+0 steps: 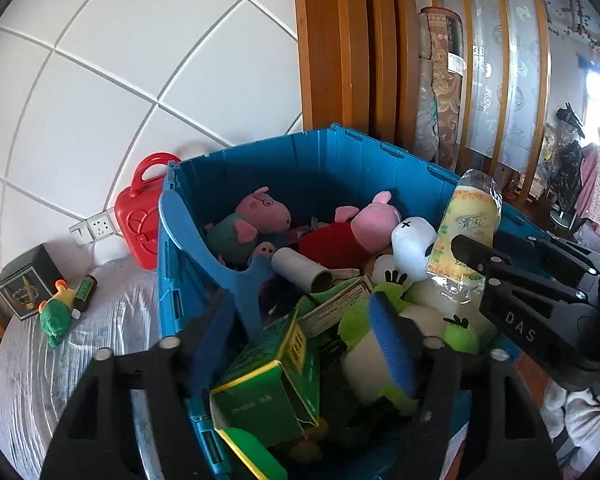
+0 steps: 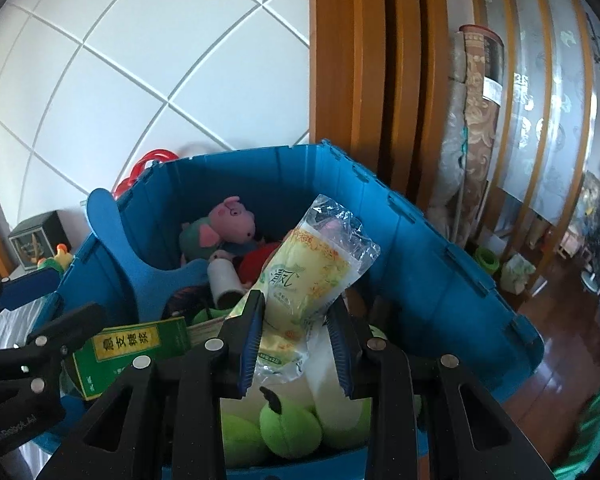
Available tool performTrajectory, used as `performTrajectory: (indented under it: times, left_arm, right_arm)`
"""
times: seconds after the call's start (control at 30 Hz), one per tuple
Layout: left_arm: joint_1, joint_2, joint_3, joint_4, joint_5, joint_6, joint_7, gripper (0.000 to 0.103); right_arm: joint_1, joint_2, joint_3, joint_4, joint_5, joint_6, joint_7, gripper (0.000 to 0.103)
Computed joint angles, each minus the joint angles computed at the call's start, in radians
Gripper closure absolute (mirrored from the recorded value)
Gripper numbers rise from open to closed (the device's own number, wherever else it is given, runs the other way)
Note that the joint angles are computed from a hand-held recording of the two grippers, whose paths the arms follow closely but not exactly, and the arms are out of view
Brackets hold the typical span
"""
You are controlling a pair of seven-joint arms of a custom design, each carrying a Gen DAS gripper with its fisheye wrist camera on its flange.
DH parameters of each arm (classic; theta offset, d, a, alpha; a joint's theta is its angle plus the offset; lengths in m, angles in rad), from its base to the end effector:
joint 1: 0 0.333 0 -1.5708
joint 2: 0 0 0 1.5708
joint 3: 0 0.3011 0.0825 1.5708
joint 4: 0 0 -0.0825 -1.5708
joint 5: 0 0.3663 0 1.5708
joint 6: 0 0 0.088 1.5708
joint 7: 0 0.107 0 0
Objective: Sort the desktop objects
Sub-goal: 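Carry the green box and snack packet over the blue bin and open both tools, then withdraw both tools from the bin toward the duck plush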
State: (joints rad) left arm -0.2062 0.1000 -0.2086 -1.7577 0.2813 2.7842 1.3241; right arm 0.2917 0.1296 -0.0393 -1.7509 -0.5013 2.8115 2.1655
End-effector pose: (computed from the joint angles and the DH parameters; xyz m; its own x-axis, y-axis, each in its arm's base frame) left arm 0.5687 -0.2572 0.6058 -0.3383 -0.9397 -0.0508 -0.5397 0.2380 -0.8076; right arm 0.6051 0.1817 0.5888 0.0582 -0.9983 -0.0033 -0.5574 -0.0298 -0.8297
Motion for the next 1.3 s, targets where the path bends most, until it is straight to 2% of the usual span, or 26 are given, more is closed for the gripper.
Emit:
performTrajectory:
  times: [0.03, 0.13, 0.2, 0.27, 0.37, 0.63, 0.8, 0.9, 1.1, 1.17, 1.2, 1.3]
  left_arm:
    - [0.002, -0.005, 0.002, -0.008, 0.002, 0.011, 0.000, 0.028]
    - [0.003, -0.015, 0.006, -0.018, 0.020, 0.025, -0.012, 0.025]
    - [0.007, -0.021, 0.010, -0.024, 0.024, 0.031, -0.021, 0.025]
    - [0.015, -0.031, 0.015, -0.037, 0.022, 0.043, -0.031, 0.025]
    - [0.028, -0.049, 0.022, -0.057, 0.026, 0.061, -0.049, 0.025]
    - [0.077, -0.116, 0.048, -0.136, 0.018, 0.113, -0.088, 0.021]
    - [0.118, -0.163, 0.076, -0.198, -0.004, 0.133, -0.089, 0.020]
    - [0.136, -0.189, 0.104, -0.240, -0.074, 0.158, -0.035, 0.020]
    - [0.163, -0.243, 0.186, -0.327, -0.243, 0.224, 0.109, 0.020]
    - [0.189, -0.250, 0.211, -0.341, -0.264, 0.232, 0.127, 0.018]
    - [0.196, -0.251, 0.224, -0.344, -0.281, 0.229, 0.143, 0.012]
    - [0.204, -0.243, 0.281, -0.347, -0.380, 0.226, 0.234, 0.008]
  right_arm:
    - [0.003, -0.002, 0.002, 0.000, 0.001, -0.005, 0.001, 0.067]
    - [0.001, -0.002, 0.002, -0.001, 0.007, -0.007, 0.006, 0.050]
    - [0.004, -0.007, -0.002, -0.003, -0.012, -0.004, 0.031, 0.026]
    - [0.002, -0.014, -0.003, -0.010, -0.025, 0.013, 0.043, 0.012]
    - [0.000, -0.031, -0.002, -0.023, -0.054, 0.035, 0.071, 0.001]
    - [0.001, -0.060, 0.031, -0.025, -0.085, 0.080, 0.108, 0.000]
    - [0.023, -0.039, 0.072, 0.010, 0.027, 0.140, -0.005, 0.000]
    - [0.071, -0.010, 0.065, 0.059, 0.010, 0.150, -0.007, 0.000]
    - [0.201, 0.089, 0.047, 0.212, -0.046, 0.089, 0.006, 0.000]
    - [0.234, 0.144, 0.059, 0.288, -0.006, 0.055, -0.036, 0.000]
    - [0.246, 0.165, 0.065, 0.315, 0.022, 0.047, -0.058, 0.000]
    - [0.300, 0.275, 0.079, 0.466, 0.088, -0.007, -0.127, 0.000]
